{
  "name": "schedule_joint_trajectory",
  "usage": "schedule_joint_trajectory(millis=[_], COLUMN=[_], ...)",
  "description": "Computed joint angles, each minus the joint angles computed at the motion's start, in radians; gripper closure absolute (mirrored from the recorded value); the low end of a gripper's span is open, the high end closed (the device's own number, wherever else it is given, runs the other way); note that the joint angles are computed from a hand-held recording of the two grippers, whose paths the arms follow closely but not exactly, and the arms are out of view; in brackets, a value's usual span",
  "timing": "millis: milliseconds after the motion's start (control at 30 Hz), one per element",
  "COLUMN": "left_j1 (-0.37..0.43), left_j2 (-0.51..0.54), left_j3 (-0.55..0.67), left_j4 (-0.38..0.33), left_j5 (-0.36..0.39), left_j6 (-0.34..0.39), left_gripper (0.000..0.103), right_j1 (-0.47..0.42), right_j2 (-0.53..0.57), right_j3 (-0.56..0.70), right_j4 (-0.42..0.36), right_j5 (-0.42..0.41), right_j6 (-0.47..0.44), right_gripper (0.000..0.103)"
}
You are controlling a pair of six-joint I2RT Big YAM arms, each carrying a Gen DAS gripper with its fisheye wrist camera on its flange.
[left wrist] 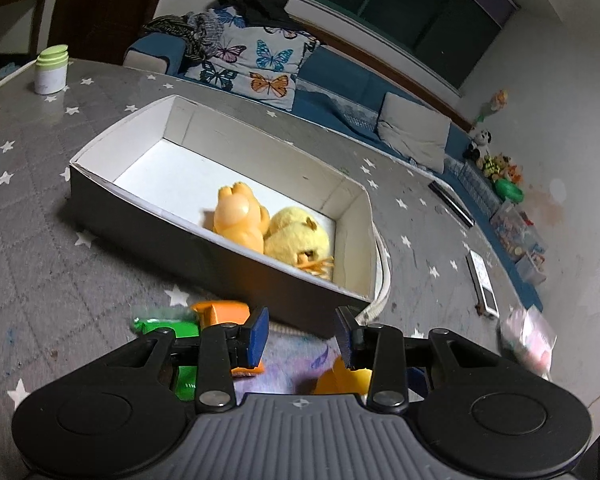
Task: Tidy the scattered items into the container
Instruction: 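Withdraw the right tool toward the small yellow figure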
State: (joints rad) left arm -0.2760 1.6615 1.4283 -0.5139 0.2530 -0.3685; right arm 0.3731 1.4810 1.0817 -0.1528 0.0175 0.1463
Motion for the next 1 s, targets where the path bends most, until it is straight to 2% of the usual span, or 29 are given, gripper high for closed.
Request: schedule_joint_trajectory(millis=[333, 567, 867, 1000], left_j1=[-0.039, -0.058, -0.065, -0.066], left_j2=[0.012, 0.014, 0.029, 0.039], left_j3=[-0.003, 0.001, 0.018, 0.030], left_j4=[-0.015, -0.017, -0.031, -0.039], left_j5=[0.026, 0.028, 0.035, 0.042], left_j6=[0.031, 0.066, 0.062, 0.056], left_gripper=[0.064, 0.064, 0.064, 0.064], right_j1=[0.000, -0.018, -0.031, -0.034], right_j2=[-0.035, -0.029, 0.003, 0.022], right_j3=[-0.068, -0.078, -0.069, -0.057], right_j4=[-0.003, 0.002, 0.004, 0.010], right_j5=[0.049, 0.022, -0.001, -0.013], right_j6=[0.040, 0.073, 0.092, 0.100], right_gripper=[0.033, 0.033, 0.034, 0.039])
